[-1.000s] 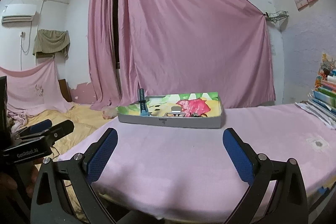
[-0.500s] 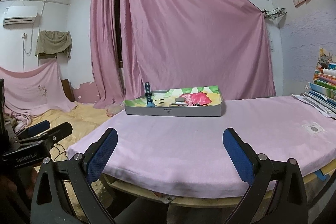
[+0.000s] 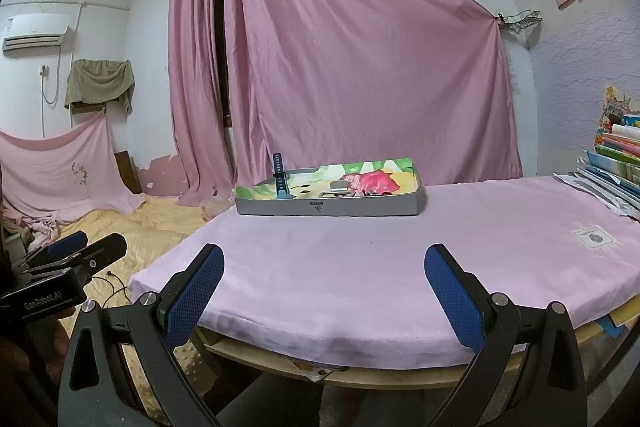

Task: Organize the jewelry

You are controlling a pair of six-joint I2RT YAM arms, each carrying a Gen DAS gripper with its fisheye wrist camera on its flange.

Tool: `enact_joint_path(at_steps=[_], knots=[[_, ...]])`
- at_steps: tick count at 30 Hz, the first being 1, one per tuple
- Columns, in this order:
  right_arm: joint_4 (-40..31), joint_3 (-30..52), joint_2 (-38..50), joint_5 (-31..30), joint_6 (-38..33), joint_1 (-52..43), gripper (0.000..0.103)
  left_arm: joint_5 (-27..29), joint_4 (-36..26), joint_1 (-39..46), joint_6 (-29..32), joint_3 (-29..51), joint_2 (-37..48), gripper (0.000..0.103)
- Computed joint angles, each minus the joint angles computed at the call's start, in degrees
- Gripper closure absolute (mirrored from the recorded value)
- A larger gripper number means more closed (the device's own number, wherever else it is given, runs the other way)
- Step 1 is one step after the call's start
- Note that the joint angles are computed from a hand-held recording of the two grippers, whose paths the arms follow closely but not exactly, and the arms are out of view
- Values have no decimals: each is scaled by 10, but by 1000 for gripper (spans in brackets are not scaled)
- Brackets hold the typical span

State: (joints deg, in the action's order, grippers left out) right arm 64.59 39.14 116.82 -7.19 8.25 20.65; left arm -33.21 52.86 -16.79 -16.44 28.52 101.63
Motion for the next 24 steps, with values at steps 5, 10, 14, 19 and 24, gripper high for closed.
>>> enact_joint_path(at_steps=[5,10,14,19,24], knots=[[-4,1,-2,2,-3,3,4,3,0,2,-1,-2,-2,0],[-3,0,-2,4,-3,4,4,2,-1,1,-1,-1,-1,0],[-4,-1,-3,8,-2,9,4,1,0,1,-1,-1,-1,0],[-4,1,-2,8,-3,10,4,1,1,2,-1,-2,0,0],[-7,3,-2,9,-2,12,4,1,0,1,-1,-1,0,0]])
